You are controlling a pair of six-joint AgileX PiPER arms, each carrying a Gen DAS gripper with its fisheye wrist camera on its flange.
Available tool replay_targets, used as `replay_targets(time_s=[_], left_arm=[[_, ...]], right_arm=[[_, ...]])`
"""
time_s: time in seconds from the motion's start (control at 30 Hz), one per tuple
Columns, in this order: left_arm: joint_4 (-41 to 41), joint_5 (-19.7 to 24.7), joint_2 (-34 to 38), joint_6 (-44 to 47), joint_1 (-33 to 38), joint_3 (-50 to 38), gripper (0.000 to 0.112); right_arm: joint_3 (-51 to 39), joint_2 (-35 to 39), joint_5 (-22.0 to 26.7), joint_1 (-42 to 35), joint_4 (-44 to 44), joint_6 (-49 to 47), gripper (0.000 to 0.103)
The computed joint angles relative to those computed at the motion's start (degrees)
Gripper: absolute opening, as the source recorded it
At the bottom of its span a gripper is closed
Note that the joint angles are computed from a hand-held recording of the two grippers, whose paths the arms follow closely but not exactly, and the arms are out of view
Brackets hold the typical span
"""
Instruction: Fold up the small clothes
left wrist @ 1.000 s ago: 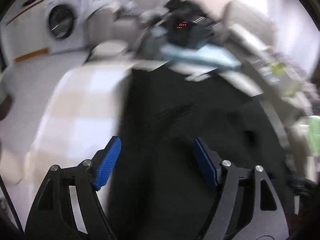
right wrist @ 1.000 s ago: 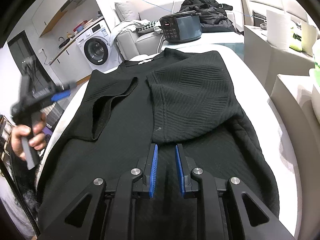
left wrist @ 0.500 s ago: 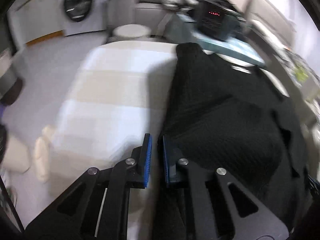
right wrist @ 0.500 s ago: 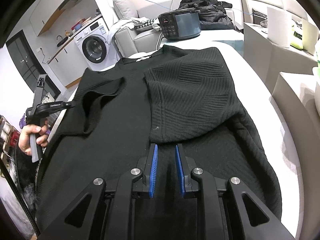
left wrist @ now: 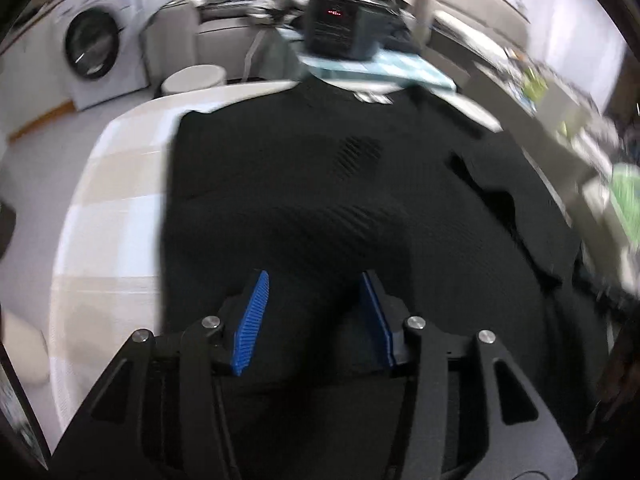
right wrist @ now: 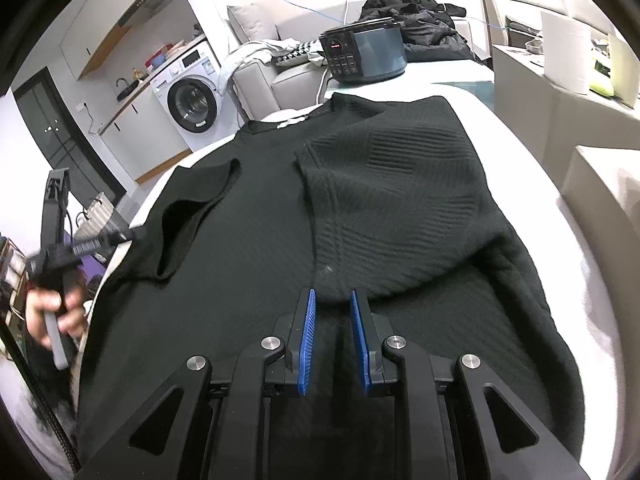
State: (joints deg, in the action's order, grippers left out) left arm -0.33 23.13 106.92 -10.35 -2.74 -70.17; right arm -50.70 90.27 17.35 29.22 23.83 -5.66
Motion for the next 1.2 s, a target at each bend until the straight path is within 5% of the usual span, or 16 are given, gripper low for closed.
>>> replay_targets(time_s=[0.2, 0.37, 0.47, 0.6, 0.77, 0.87, 0.97, 1.1, 1.2], left_arm=[[3.35, -2.13, 0.09, -0.53, -3.46, 3.88, 0.038], [-9.38, 0.96, -4.09, 12.84, -1.84, 6.7, 0.033], [-14.08, -3.57, -5.96, 14.91, -1.55, 6.63, 0.035], [-12.42, -7.68, 0.65, 9.47, -1.15, -0.92, 0.041], [-17.65, 2.77, 8.79, 15.89, -0.84, -10.21, 0.04], [-13.19, 2.64, 6.34, 15.99, -3.61, -6.46, 0.04], [-20.13, 1.44, 3.03, 22.31, -3.8, -2.89, 0.04], [-11.45, -4.48, 2.1, 11.16, -4.09, -3.15, 0.041], [-8.21, -1.95, 7.55, 5.47, -2.58, -9.83, 0.041]], right_arm=[[-4.76, 6.33, -0.47, 0.15, 1.52, -2.41, 0.019], [-4.43, 6.08, 2.08, 0.52, -3.9, 2.23, 0.019], [-2.79, 4.33, 1.95, -0.26, 0.18, -1.32, 0.019], [-2.24, 3.35, 1.56, -0.19, -0.82, -0.61, 0.019], [-1.42, 2.83, 1.52, -0.96, 2.11, -3.78, 0.019], [-1.64, 3.37, 2.22, -1.64, 2.93, -4.36, 0.019], [-1.6, 3.09, 1.87, -1.49, 3.83, -5.35, 0.019], [-1.77, 2.99, 1.01, -1.31, 4.8, -6.07, 0.019], [-1.56, 2.65, 0.82, -1.29, 3.87, -4.9, 0.019]])
